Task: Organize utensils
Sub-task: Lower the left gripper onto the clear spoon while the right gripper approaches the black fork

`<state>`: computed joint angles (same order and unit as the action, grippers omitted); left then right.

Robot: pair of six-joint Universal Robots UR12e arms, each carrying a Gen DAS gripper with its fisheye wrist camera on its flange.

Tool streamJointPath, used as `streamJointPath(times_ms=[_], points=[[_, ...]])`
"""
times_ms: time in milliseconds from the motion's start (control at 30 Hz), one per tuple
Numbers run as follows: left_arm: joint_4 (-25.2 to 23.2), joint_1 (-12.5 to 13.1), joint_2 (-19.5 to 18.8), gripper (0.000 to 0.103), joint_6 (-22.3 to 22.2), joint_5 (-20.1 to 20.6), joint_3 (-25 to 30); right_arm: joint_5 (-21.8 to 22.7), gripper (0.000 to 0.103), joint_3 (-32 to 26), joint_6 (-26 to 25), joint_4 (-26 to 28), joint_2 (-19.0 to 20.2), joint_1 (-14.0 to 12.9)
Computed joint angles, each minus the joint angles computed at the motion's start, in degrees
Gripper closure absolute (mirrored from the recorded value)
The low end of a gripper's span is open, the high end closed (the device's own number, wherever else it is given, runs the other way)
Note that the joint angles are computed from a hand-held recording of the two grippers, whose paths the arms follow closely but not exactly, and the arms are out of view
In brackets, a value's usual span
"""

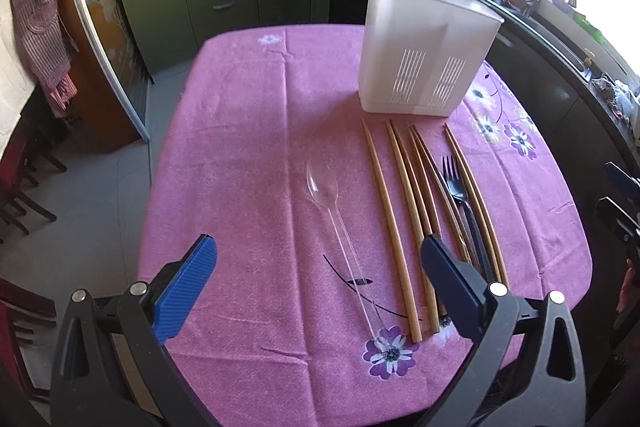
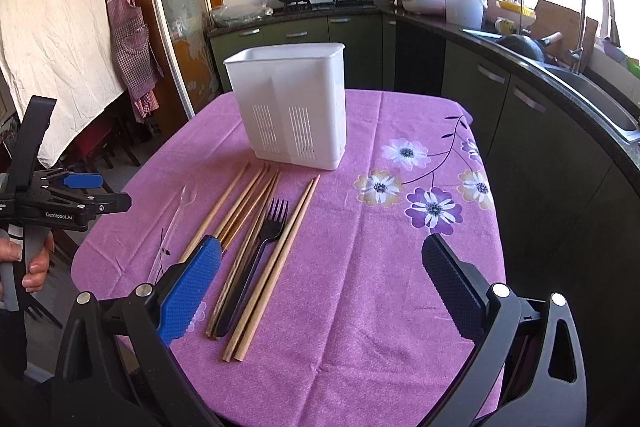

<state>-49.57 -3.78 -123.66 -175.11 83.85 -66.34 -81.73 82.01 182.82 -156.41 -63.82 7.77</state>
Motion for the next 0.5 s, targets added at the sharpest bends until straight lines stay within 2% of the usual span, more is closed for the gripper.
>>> streamJointPath(times_ms=[67, 133, 167, 200, 233, 333, 367, 433, 500], points=[[-4.45, -0.23, -2.10, 0.006, -0.87, 0.15, 3.37, 1.05, 0.004, -1.56, 0.39, 2.62, 1.14, -0.34], [-6.90, -0.68, -3.59, 0.007, -0.91, 1.73, 5.57, 3.05, 0.004, -2.79, 1.11, 5.04, 1.97, -0.83], [-8.33, -0.93, -4.43, 0.011, -0.88, 2.36, 6.84, 4.17, 0.004, -3.06, 1.48, 5.88, 2.23, -1.15], [-10.09, -1.09, -5.14, 0.021, -1.33, 2.99, 8.00, 4.31, 0.004, -3.65, 2.04, 7.15, 2.60, -1.26], [-12.23, -1.17, -5.82, 0.026, -1.85, 3.07, 9.28, 4.29, 0.004, -4.23, 2.26, 8.37, 2.94, -1.33], [-16.65, -1.30, -7.28, 0.041, -2.73, 2.84, 11.83, 4.13, 0.013, -5.45, 1.73, 9.79, 3.79, -1.32], [-17.35, -1.44, -7.61, 0.050, -3.02, 3.36, 12.36, 4.18, 0.017, -5.83, 1.59, 10.05, 4.08, -1.36], [-18.76, -1.60, -8.42, 0.053, -3.37, 3.64, 13.69, 4.23, 0.026, -6.49, 1.38, 10.97, 4.49, -1.40], [-19.55, -1.84, -8.80, 0.057, -3.40, 3.98, 14.30, 4.06, 0.029, -6.97, 1.12, 11.53, 4.78, -1.32]])
